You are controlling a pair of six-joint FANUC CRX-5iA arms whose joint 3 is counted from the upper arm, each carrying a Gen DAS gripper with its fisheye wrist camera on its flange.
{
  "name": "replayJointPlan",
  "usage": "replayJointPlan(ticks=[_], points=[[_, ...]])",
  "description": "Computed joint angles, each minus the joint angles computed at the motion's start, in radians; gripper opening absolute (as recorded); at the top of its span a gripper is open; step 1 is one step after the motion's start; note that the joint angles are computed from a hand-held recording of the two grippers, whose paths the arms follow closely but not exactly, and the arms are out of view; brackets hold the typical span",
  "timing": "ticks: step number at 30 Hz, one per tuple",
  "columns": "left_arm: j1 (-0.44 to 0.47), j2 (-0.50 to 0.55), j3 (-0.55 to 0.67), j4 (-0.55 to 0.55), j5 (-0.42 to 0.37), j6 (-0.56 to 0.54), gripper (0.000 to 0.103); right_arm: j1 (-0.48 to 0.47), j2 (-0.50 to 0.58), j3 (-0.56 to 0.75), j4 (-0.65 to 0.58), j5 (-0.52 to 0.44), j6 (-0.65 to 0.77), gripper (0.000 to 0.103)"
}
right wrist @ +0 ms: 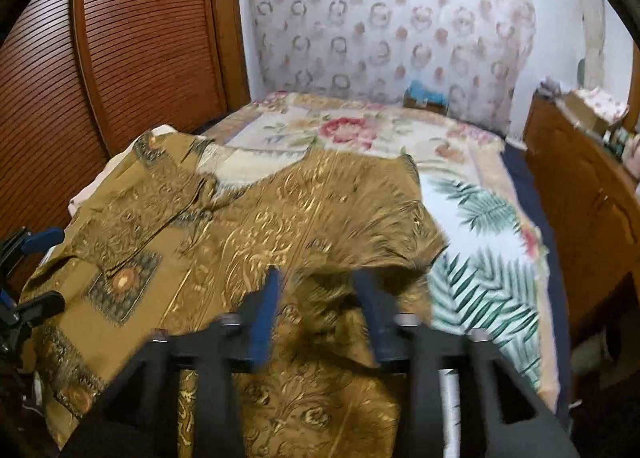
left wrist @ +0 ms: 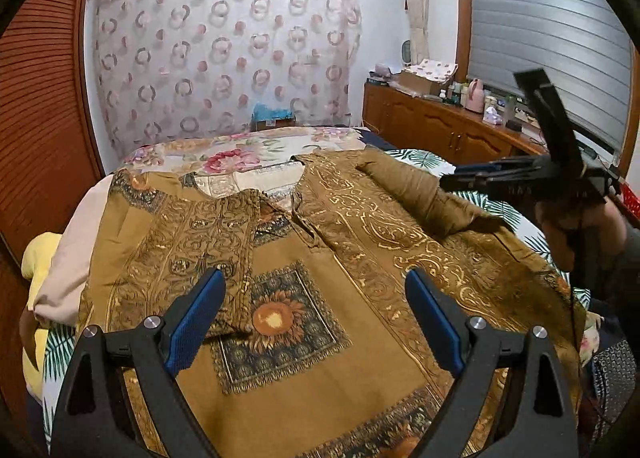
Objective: Fold small clothes
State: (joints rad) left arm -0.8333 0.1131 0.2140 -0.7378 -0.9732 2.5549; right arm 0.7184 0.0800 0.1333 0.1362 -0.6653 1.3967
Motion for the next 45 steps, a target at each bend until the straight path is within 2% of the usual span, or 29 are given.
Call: replayJointPlan(ticks=[6, 12, 17, 23, 26, 28, 31, 41, 45], points=[[-0.012, -0.004, -0.011, -0.010, 0.013, 0.037, 0.092, -0.039, -0.012, -0.005, -0.030, -0.005, -0.004, 0.051], [-0.017, 0.020, 0.005, 0.003, 0.019, 0.030, 0.092, -0.096, 0.053, 0.117, -0.103, -0.110, -0.040, 0.051], [-0.029, 0.021, 0.005, -0.005, 0.023, 0.042, 0.092, -0.124, 0.150, 0.258, -0.152, -0.189, -0.060, 0.051], [-0.044, 0.018, 0.002, -0.026, 0.016, 0.061, 0.092, -0.144, 0.294, 0.427, -0.147, -0.262, -0.138, 0.050], [-0.045, 0.013, -0.006, -0.026, 0.014, 0.070, 0.092, -0.160, 0.324, 0.473, -0.173, -0.262, -0.171, 0.037], [-0.043, 0.010, -0.010, -0.024, 0.015, 0.075, 0.092, -0.165, 0.330, 0.492, -0.197, -0.263, -0.159, 0.018], [-0.042, 0.006, -0.016, -0.023, 0.016, 0.084, 0.092, -0.156, 0.332, 0.496, -0.194, -0.245, -0.119, 0.005], [-0.040, 0.000, -0.027, -0.026, 0.017, 0.098, 0.092, -0.128, 0.297, 0.511, -0.333, -0.201, 0.087, 0.002], [-0.042, -0.004, -0.032, -0.031, 0.014, 0.107, 0.092, -0.100, 0.299, 0.550, -0.376, -0.231, 0.148, 0.002]])
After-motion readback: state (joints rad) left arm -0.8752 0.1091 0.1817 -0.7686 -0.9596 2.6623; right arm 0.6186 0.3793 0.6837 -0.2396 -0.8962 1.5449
